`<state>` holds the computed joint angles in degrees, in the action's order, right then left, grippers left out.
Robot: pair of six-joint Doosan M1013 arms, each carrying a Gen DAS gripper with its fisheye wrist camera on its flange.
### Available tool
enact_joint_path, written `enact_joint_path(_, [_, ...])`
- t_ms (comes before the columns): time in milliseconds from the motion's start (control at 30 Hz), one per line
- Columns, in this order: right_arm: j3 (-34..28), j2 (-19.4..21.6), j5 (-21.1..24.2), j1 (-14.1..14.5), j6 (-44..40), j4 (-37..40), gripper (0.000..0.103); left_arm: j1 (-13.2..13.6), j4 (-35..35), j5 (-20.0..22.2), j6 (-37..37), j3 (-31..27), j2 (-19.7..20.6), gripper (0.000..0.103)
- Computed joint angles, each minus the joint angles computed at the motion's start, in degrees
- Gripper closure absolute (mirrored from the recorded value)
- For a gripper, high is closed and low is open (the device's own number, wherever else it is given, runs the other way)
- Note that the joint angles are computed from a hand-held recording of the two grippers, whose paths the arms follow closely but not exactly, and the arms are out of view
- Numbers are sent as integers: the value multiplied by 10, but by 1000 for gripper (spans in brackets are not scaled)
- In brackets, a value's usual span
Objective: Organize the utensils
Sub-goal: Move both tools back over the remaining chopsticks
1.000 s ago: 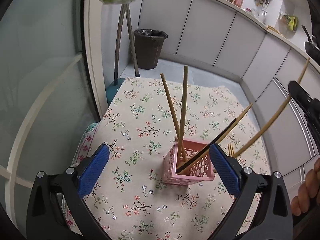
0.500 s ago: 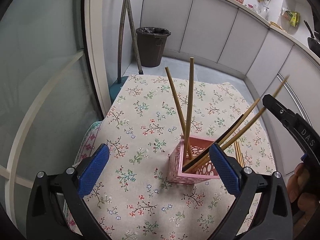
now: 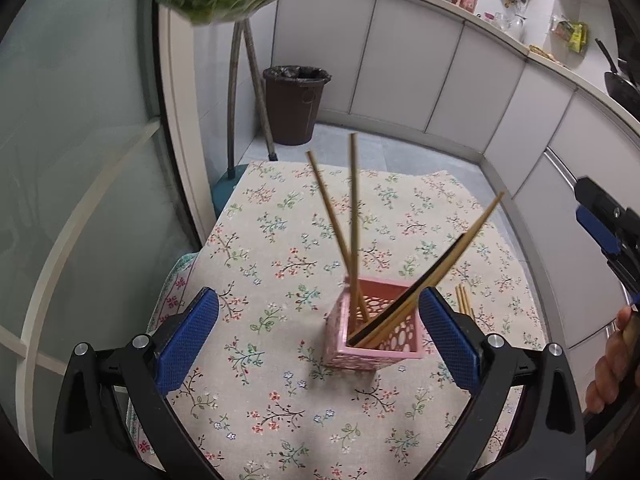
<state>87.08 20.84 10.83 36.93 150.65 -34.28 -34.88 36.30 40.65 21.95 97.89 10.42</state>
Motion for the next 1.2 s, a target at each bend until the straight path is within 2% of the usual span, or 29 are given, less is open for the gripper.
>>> enact_joint_path(67, [9,-8,18,-6,-19,-4,25,-5,5,-1,-3,-2,0,7])
enact_joint_path(267, [30,-22,94,-26,-93,28,19,-30,3,-11,27,-14,10,7])
enact_joint_path(400, [30,-22,145,-39,-165,89,17,-46,-11,-9,65,-30,26,7])
enact_joint_path(567, [25,-16,209,-55,-246,166,16,-62,-57,-2,123,-59,55,7])
enact_joint_path(700, [25,-10,242,-68,-263,199,16,-68,-114,6,188,-87,87,7])
enact_joint_path(800, [15,4,294,-80,-256,228,16,-66,-181,36,243,-125,131,7])
enact_joint_path(867, [14,11,312,-88,-267,255,16,-62,-210,49,260,-141,150,8])
enact_joint_path(933, [9,19,332,-92,-278,268,16,-56,-236,48,262,-152,167,11])
enact_joint_path(1067, [6,27,343,-92,-303,276,16,-42,-284,40,252,-168,191,29])
enact_joint_path(1133, [3,30,347,-94,-317,285,16,-36,-309,39,257,-178,205,41])
enact_joint_path(1200, [0,34,350,-96,-329,295,16,-32,-321,40,262,-185,212,60])
